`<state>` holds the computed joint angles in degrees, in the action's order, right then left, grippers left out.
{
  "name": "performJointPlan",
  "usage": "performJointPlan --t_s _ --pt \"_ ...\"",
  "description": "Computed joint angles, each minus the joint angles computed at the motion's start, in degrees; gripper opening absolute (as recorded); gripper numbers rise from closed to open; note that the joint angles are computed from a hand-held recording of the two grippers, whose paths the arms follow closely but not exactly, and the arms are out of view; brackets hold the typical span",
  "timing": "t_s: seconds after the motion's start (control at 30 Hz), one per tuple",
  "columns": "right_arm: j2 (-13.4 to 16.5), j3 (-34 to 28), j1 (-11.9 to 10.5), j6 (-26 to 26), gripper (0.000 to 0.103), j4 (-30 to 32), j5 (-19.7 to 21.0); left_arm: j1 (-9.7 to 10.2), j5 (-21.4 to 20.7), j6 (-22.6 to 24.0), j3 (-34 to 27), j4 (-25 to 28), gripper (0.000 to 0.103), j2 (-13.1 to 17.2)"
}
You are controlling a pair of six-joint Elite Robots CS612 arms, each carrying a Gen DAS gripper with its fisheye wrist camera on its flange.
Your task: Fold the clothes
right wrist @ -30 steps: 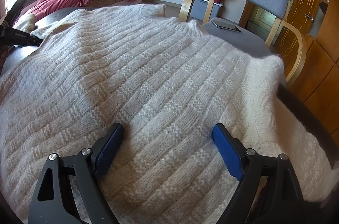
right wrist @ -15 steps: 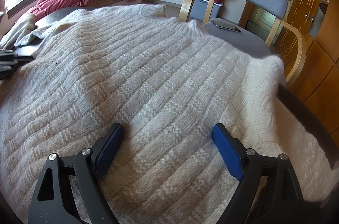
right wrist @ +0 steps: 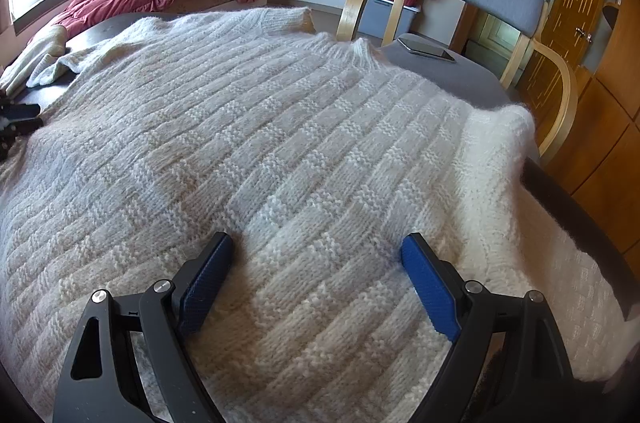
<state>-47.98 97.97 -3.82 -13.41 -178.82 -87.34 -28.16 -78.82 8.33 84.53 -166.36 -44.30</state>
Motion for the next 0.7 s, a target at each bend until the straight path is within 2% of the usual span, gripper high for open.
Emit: performJointPlan --t_s 0.1,0.17,0.27,0.33,0.43,0.47,0.57,0.7 --pt "0.0 -0.1 0.1 0.0 0.089 0.0 -0.1 0.48 -5.5 -6.5 -2.4 -1.9 0.018 0.4" --pt "0.0 0.0 0.1 0.1 0.089 -0.1 -0.1 0.28 -8.2 -8.1 -4.0 -2.6 0.018 1.2" --pt "0.1 0.0 0.2 0.2 0.089 -0.1 -0.1 -0.20 -12.2 -8.0 -7.7 0.8 0.018 3.6" --pt "0.1 0.0 0.2 0.2 0.089 -0.2 -0.1 -0.78 -10.7 -7.9 -10.2 3.6 0.018 5.6" --pt "0.0 0.1 0.1 0.3 0.089 -0.2 0.1 -0.68 -8.3 -10.3 -11.7 2.4 0.020 7.9" --pt "0.0 0.1 0.1 0.3 0.089 -0.2 0.1 -0.41 -8.7 -11.1 -11.6 0.5 0.021 8.3" --pt "0.0 0.1 0.2 0.3 0.089 -0.2 0.0 1.14 -14.5 -14.8 -11.0 -2.1 0.022 8.6" --pt "0.0 0.3 0.2 0.3 0.089 -0.3 -0.1 1.88 -16.7 -17.3 -9.9 -3.5 0.022 8.3"
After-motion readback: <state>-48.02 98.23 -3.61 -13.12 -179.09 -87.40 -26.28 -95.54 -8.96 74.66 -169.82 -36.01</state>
